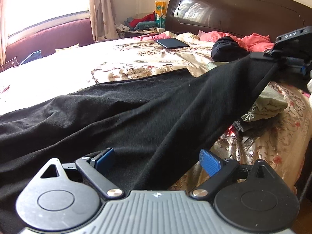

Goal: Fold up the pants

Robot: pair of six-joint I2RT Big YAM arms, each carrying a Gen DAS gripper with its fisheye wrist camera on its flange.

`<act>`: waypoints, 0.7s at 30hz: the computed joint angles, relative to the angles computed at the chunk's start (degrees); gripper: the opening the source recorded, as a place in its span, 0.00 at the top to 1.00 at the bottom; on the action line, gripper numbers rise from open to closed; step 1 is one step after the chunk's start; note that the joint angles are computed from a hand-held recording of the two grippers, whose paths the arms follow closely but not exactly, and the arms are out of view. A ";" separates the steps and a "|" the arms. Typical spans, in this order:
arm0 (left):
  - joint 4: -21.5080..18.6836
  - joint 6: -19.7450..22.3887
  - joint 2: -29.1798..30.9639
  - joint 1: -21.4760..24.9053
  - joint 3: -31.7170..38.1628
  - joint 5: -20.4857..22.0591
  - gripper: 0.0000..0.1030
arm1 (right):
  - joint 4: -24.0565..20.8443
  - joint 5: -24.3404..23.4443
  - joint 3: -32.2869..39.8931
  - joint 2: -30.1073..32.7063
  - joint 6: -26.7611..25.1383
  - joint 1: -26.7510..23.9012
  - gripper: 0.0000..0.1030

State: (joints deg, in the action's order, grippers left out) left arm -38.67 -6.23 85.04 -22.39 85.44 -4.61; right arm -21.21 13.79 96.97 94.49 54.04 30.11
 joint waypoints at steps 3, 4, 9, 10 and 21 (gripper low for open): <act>0.16 0.24 0.03 0.39 -1.11 0.40 0.00 | -6.24 3.98 1.91 0.49 -4.89 -0.21 0.96; -1.62 0.47 1.02 0.57 -0.56 1.17 0.00 | -13.07 4.41 4.95 2.88 -3.96 -0.81 0.96; -6.52 5.89 2.98 0.82 -1.14 1.74 0.00 | -22.24 4.69 8.69 6.44 -2.97 -1.09 0.95; -6.94 6.71 2.71 0.88 -1.16 1.88 0.00 | -23.67 5.78 9.93 6.95 -4.44 -0.80 0.94; -4.57 8.10 1.29 1.43 -2.12 10.60 0.00 | -27.79 11.17 7.52 1.40 -10.22 0.48 0.62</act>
